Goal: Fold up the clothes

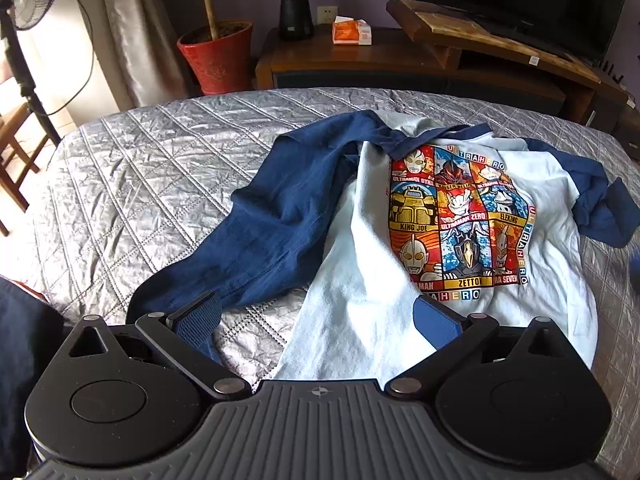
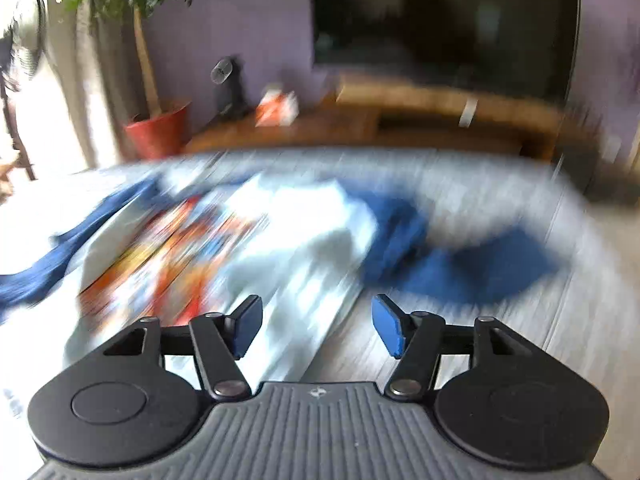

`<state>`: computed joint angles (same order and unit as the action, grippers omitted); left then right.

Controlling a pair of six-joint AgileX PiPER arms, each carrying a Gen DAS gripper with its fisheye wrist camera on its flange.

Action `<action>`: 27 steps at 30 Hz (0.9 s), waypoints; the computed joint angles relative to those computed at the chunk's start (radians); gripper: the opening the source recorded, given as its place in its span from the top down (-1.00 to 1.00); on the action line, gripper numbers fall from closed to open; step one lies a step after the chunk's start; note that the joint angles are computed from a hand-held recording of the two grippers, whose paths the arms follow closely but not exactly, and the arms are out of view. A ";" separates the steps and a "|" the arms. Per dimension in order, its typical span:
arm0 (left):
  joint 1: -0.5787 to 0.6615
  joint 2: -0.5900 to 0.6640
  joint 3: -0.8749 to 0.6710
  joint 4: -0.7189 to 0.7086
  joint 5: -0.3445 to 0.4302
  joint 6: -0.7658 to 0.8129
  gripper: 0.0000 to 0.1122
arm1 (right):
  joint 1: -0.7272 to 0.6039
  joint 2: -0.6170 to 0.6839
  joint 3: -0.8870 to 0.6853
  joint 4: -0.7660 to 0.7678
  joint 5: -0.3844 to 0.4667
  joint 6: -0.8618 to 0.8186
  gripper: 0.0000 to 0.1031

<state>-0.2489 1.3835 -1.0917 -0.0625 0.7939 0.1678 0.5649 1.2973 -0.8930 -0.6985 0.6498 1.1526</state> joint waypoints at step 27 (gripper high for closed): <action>0.068 -0.017 -0.023 -0.071 0.024 0.065 -0.83 | 0.384 -0.294 0.166 0.060 0.457 0.308 0.88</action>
